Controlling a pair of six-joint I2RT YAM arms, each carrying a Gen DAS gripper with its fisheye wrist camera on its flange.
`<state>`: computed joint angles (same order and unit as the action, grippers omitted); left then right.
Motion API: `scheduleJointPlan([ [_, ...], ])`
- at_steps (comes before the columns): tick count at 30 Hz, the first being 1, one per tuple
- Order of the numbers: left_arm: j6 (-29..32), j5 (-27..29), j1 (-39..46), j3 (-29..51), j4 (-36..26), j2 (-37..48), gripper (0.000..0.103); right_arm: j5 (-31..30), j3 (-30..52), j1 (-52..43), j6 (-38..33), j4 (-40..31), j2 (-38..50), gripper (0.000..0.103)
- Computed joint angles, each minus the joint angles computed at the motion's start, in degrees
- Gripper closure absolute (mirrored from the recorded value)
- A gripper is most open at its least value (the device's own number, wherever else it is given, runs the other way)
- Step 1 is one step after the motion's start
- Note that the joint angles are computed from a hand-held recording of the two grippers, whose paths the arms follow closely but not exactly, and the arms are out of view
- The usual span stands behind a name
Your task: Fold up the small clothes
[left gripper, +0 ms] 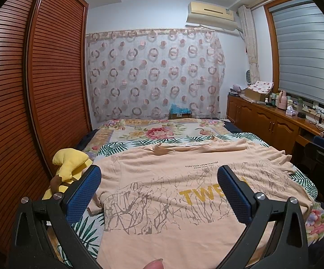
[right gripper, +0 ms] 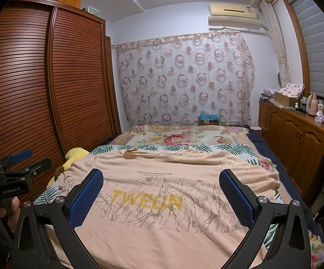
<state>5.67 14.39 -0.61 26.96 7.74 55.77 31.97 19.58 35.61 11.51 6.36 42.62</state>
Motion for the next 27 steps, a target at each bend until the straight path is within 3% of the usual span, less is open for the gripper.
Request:
scheduleJointPlan([
  [27, 0.1, -0.1, -0.4, 0.2, -0.2, -0.7, 0.0, 0.5, -0.1, 0.6, 0.4, -0.5, -0.6, 0.0],
])
